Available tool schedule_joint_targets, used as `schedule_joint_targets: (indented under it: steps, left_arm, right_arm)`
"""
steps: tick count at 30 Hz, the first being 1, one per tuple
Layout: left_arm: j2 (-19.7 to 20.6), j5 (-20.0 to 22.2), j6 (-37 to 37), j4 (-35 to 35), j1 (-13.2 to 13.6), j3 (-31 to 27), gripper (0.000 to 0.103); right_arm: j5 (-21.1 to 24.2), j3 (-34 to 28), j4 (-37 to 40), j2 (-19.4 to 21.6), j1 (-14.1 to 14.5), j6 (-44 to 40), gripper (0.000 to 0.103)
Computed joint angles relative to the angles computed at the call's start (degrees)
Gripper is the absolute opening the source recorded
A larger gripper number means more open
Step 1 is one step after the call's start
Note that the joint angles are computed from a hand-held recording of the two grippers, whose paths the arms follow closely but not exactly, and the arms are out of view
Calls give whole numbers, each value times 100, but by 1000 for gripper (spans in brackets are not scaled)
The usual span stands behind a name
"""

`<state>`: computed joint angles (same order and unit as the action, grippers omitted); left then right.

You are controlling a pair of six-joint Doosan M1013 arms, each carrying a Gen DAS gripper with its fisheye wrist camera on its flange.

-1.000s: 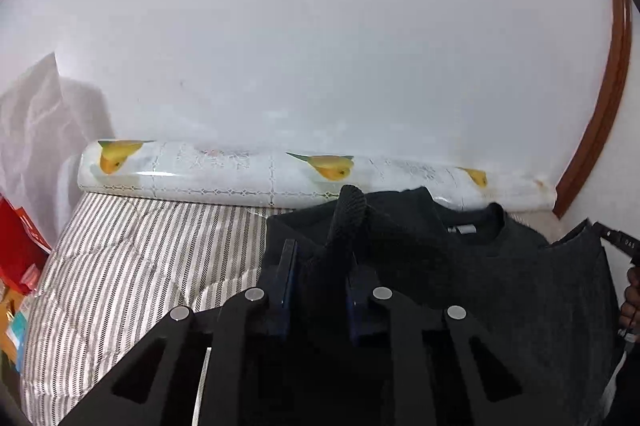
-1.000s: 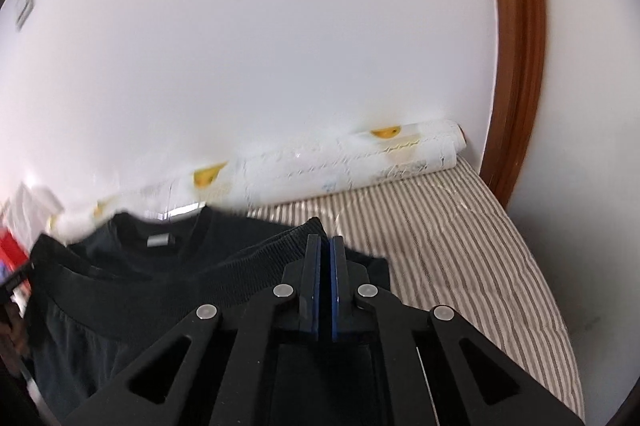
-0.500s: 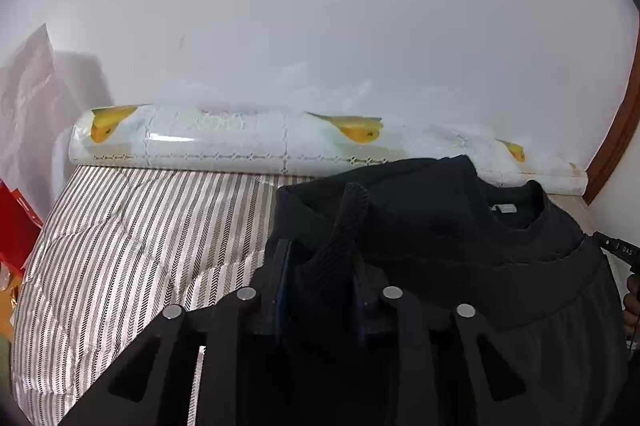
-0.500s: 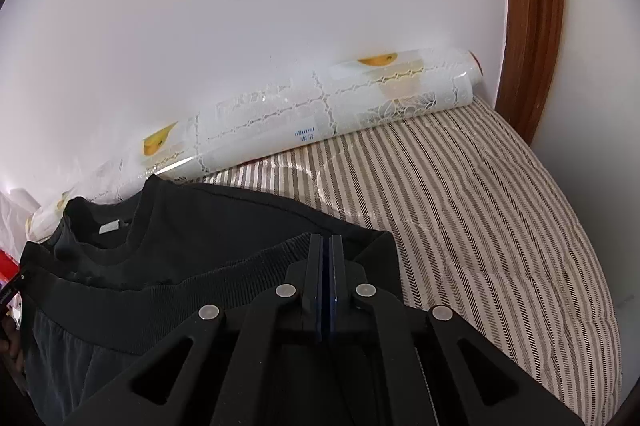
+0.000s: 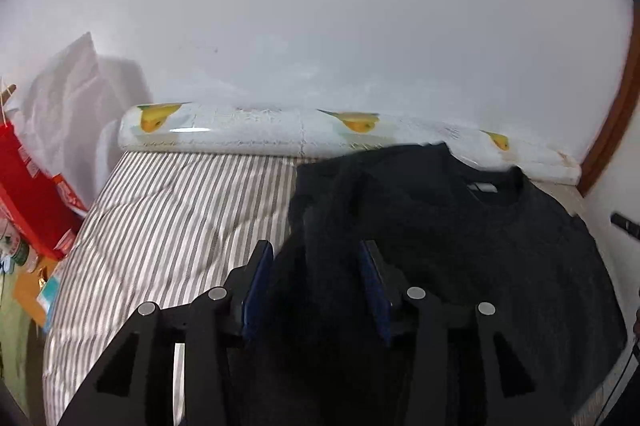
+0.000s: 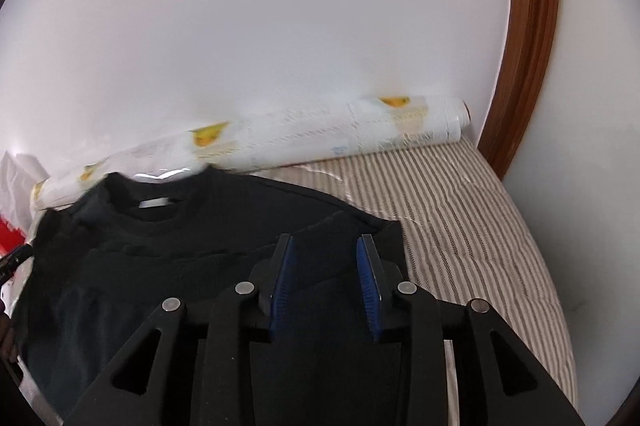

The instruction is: Fold small clothes

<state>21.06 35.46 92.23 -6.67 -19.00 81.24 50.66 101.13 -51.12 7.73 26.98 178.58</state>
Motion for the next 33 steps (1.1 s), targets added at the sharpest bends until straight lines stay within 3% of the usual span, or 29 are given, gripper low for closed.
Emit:
schedule_joint_targets:
  steps: [7,8,9,11,16,20,25,27,30,33]
  left_arm:
    - [-737,-136,140,-147,220,656,48]
    - [-820,-143,125,-151,267,725,69]
    - [-923,-189,115,-178,328,818,79]
    - [-1149,-331,203,-292,476,1058,79]
    - [-1468,-220,212,-220,814,1405,79]
    - [-1632,-153,556,-529,1098,1666,79]
    - [-1702,-134,659,-733,1369,1848,79]
    - [-1730,-100,707,-815,1455,1900,79]
    - [-1758,-94,906,-936,1547,1977,79]
    - [-1763,-99,1165,-1177,1620,2036,79]
  right_arm:
    - [526,-524,-449,57,803,119,47]
    - [555,-594,-443,87,878,79,50]
    - [556,-686,-397,129,984,-5,53]
    - [525,-832,-295,215,1149,-129,58]
    - [376,-1193,3,577,1520,-381,59]
    - [351,-1459,320,947,1724,-662,59]
    - [3,-1569,601,1252,1904,-941,59]
    - [32,-1738,673,1416,1984,-1263,59]
    - [485,-2199,516,1806,2151,-1707,59]
    - [553,-2569,474,2117,2270,-2314,59]
